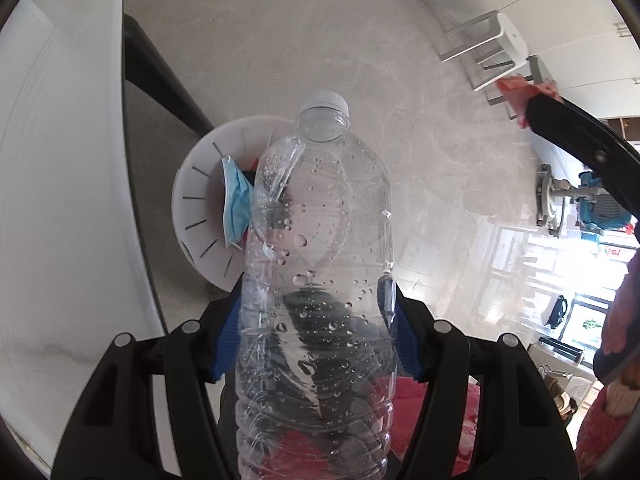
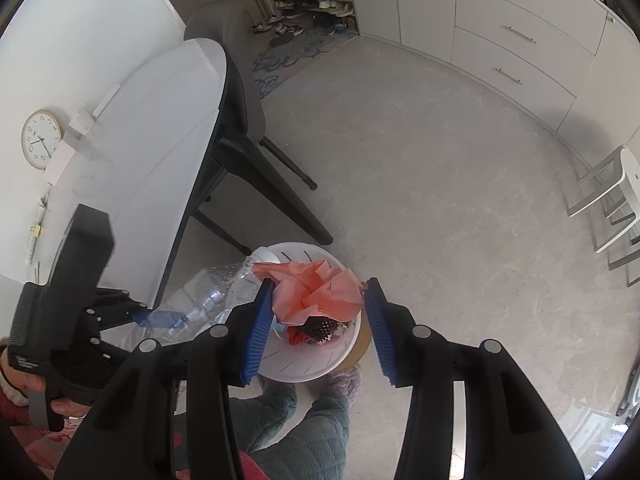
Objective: Collect trash
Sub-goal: 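Carry the plastic bottle and pink tissue over the pink bin, then open the left tool to drop the plastic bottle into the bin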
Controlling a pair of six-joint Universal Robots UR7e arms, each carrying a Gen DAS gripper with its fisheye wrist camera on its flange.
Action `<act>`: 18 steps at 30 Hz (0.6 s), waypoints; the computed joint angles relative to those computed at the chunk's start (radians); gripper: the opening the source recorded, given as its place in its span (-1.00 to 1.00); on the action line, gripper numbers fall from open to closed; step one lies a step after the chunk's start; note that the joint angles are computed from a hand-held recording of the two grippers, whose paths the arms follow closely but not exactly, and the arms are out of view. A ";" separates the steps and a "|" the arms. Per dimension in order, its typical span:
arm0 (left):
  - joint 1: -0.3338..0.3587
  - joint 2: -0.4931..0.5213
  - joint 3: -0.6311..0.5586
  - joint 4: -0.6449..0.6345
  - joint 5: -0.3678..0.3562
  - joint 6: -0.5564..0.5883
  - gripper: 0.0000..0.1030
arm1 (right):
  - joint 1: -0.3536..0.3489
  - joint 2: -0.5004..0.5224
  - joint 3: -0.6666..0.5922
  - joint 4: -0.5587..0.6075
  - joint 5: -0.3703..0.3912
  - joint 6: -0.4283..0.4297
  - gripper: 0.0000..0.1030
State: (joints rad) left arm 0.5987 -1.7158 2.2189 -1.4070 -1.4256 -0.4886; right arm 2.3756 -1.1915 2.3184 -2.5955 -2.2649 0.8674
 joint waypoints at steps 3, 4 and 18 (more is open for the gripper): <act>0.013 0.029 -0.011 0.024 0.002 -0.026 0.44 | -0.010 -0.009 0.020 -0.028 0.018 -0.026 -0.10; 0.015 0.031 -0.014 0.022 -0.001 -0.036 0.47 | -0.012 -0.015 0.027 -0.034 0.022 -0.034 -0.10; -0.078 -0.068 -0.113 0.104 0.090 -0.147 0.56 | 0.003 0.051 0.000 -0.095 0.082 -0.101 -0.08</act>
State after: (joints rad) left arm 0.5209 -1.7837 2.1063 -1.3028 -1.3352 -0.6359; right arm 2.3782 -1.1405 2.3181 -2.6909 -2.1827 0.7662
